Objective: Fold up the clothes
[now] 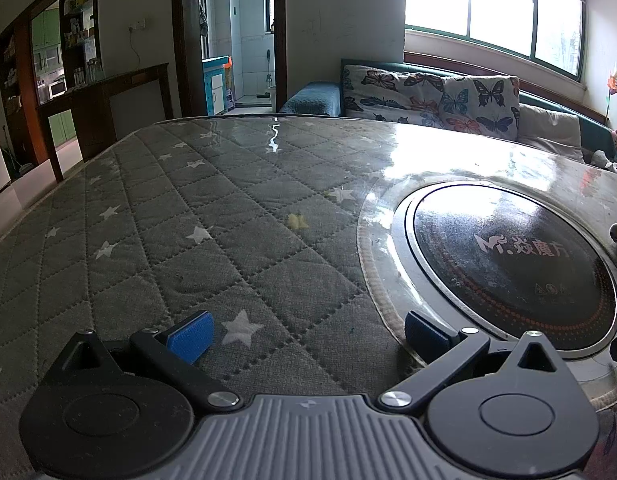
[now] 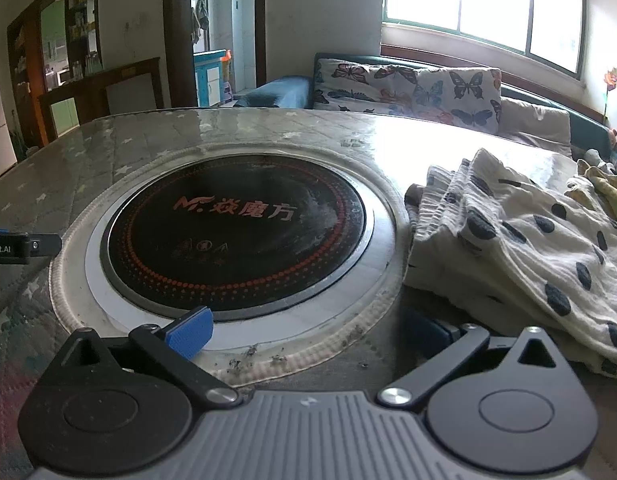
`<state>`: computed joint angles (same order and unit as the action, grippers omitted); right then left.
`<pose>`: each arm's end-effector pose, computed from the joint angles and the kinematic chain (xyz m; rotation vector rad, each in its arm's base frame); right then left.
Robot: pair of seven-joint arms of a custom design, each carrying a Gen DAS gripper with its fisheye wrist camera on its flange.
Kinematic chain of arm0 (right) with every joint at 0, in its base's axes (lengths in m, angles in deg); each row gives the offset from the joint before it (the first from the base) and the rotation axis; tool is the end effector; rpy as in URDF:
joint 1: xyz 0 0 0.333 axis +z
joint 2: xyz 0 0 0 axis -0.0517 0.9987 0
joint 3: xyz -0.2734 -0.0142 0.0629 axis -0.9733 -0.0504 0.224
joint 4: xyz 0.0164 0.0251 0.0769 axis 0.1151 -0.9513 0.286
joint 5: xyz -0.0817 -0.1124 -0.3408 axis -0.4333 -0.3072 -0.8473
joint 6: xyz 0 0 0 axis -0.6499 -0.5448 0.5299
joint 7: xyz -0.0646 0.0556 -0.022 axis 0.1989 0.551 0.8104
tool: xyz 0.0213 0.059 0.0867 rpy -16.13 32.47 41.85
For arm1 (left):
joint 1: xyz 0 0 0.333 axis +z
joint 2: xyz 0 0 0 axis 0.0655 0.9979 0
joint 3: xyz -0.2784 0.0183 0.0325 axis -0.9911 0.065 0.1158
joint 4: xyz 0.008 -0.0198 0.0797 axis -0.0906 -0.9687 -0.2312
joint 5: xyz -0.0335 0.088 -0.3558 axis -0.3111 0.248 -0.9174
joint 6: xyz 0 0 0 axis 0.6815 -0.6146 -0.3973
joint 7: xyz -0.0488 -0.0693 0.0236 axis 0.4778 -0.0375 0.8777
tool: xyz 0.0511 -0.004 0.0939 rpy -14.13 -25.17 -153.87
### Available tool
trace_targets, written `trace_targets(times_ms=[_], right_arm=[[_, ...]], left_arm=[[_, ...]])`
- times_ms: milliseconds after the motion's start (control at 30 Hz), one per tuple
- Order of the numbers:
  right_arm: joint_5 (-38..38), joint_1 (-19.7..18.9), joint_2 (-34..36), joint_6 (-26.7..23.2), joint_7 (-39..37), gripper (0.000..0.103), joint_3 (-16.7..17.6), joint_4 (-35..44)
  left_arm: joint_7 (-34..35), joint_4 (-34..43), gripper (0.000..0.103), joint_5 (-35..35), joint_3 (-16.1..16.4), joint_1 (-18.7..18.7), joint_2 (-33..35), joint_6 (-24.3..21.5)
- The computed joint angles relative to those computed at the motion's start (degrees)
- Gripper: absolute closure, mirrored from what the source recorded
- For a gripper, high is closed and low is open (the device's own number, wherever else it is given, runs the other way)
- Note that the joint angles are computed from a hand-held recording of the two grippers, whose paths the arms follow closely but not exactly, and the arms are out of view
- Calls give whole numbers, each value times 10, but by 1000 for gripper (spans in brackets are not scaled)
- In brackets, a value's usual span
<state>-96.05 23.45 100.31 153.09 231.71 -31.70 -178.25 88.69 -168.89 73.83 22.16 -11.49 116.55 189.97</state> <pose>0.6229 0.2003 0.3932 -1.7266 1.6602 -0.7910 0.6882 -0.1301 0.3807 -1.6677 1.7201 -0.8103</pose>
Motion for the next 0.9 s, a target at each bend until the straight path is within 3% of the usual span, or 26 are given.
trace_targets(times_ms=[900], right_arm=[[-6,-1,6,-15,-2,0,5,10]], left_arm=[[-9,2,0,7,2,-4,1,-2]])
